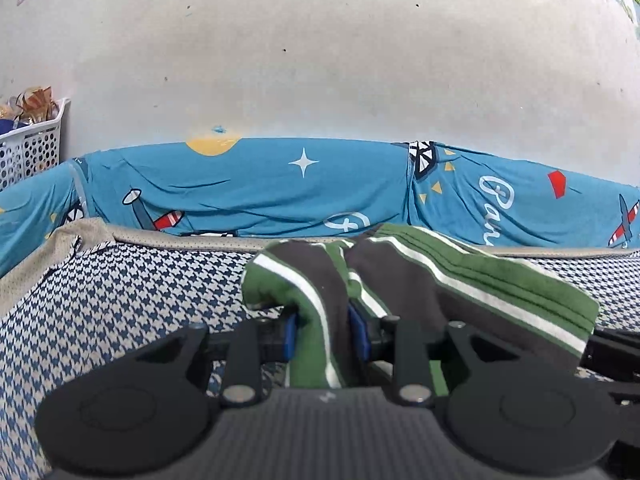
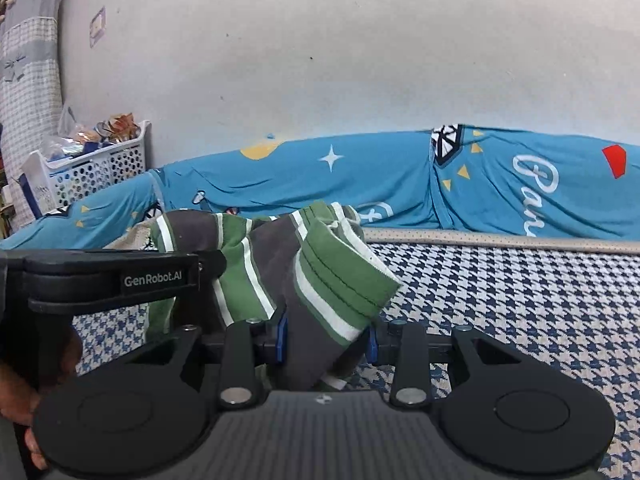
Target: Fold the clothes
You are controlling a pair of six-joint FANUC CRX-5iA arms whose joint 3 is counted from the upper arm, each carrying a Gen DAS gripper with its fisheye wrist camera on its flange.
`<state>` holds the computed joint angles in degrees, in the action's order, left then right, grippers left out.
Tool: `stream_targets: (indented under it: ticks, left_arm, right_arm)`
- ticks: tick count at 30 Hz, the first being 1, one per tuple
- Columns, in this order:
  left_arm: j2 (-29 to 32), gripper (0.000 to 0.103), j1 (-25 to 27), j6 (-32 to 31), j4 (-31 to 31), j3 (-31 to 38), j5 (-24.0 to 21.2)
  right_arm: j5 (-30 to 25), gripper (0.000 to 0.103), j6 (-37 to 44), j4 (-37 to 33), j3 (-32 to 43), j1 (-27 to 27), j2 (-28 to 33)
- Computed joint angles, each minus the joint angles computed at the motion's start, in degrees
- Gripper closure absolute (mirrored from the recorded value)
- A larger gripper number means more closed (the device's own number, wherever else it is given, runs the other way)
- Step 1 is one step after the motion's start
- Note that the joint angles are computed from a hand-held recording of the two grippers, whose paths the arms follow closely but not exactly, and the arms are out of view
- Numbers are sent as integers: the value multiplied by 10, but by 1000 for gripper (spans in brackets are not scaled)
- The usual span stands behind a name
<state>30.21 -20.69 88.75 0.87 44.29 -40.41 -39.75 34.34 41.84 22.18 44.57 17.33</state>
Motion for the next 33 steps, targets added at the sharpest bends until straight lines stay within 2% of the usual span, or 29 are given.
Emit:
stream_targets:
  ticks: [7, 11, 14, 19, 22, 27, 30, 33]
  left_arm:
    - [51, 78, 0, -27, -14, 79, -28]
    - [81, 78, 6, -44, -7, 122, -51]
    - [109, 78, 10, -41, -12, 165, -78]
    - [160, 78, 20, 35, -58, 265, -167]
    - [175, 78, 25, 61, -80, 295, -200]
    - [171, 76, 38, 62, -47, 279, -198]
    - [160, 73, 41, 52, -24, 250, -185]
    - [160, 64, 41, 43, -5, 240, -181]
  right_arm:
    - [-18, 67, -22, -7, 34, -4, 30]
    - [-31, 67, -8, -27, 58, -5, 51]
    - [-86, 67, 3, -48, 92, -2, 76]
    - [-171, 52, -9, -87, 138, -6, 96]
    - [-163, 50, -58, -58, 105, -8, 76]
    - [-126, 49, -113, 38, 38, -10, 42]
    - [-98, 49, -74, 18, 34, -12, 35]
    - [-72, 49, -35, 9, 27, -9, 30]
